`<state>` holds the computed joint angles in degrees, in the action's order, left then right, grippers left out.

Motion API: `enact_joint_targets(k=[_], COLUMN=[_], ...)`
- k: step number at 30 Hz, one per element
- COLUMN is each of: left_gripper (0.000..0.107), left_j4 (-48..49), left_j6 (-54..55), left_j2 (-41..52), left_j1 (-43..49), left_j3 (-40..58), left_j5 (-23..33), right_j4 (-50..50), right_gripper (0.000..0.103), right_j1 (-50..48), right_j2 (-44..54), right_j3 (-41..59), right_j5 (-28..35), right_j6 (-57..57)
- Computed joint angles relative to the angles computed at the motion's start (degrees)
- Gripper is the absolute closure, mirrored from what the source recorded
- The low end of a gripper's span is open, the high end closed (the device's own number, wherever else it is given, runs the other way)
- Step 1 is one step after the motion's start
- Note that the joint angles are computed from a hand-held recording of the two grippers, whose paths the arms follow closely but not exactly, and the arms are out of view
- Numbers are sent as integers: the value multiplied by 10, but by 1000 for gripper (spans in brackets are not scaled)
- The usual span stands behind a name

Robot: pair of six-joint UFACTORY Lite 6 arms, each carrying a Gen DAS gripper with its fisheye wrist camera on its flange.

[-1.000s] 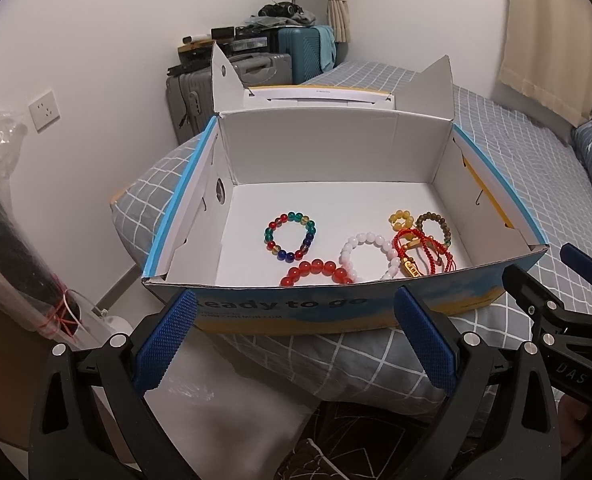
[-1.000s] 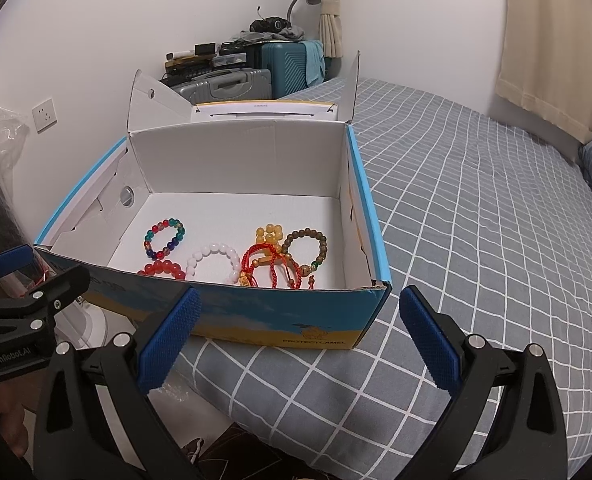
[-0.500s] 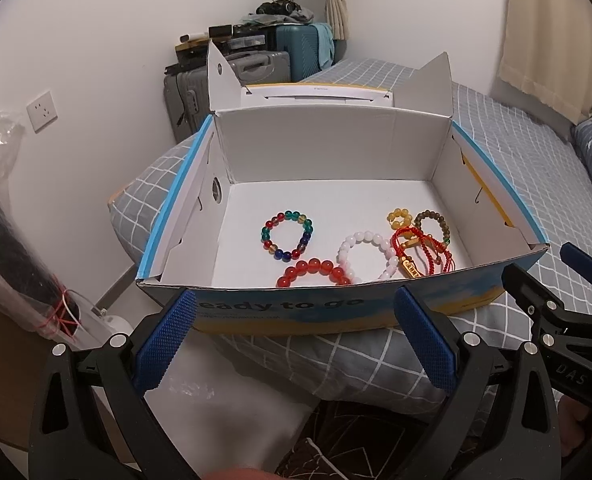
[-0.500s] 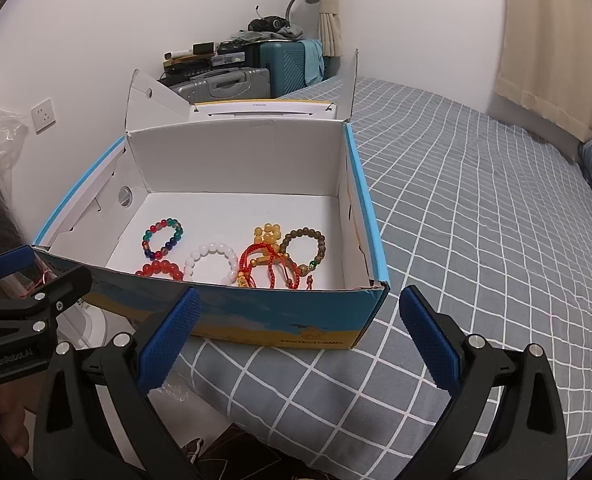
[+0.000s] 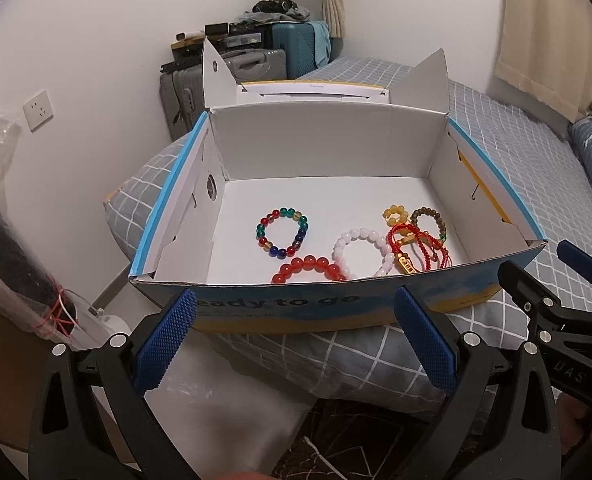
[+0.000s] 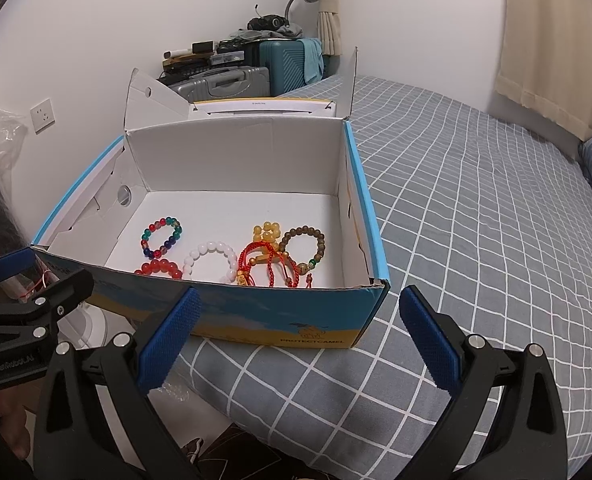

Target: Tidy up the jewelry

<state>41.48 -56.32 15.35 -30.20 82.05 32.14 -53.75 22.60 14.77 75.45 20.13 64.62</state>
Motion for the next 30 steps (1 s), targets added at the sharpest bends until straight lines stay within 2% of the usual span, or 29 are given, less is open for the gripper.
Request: enact_joint_targets(k=[30], left_gripper=[10], left_j4=[-18], left_j6=[16], left_j2=[2], left_j1=[3], left_j3=[-3], left_j5=[-7], right_j4=[-12], right_gripper=[8], right_j1=[2], right_j2=[1], right_j3=[-5], right_j5=[-2], right_j6=[13])
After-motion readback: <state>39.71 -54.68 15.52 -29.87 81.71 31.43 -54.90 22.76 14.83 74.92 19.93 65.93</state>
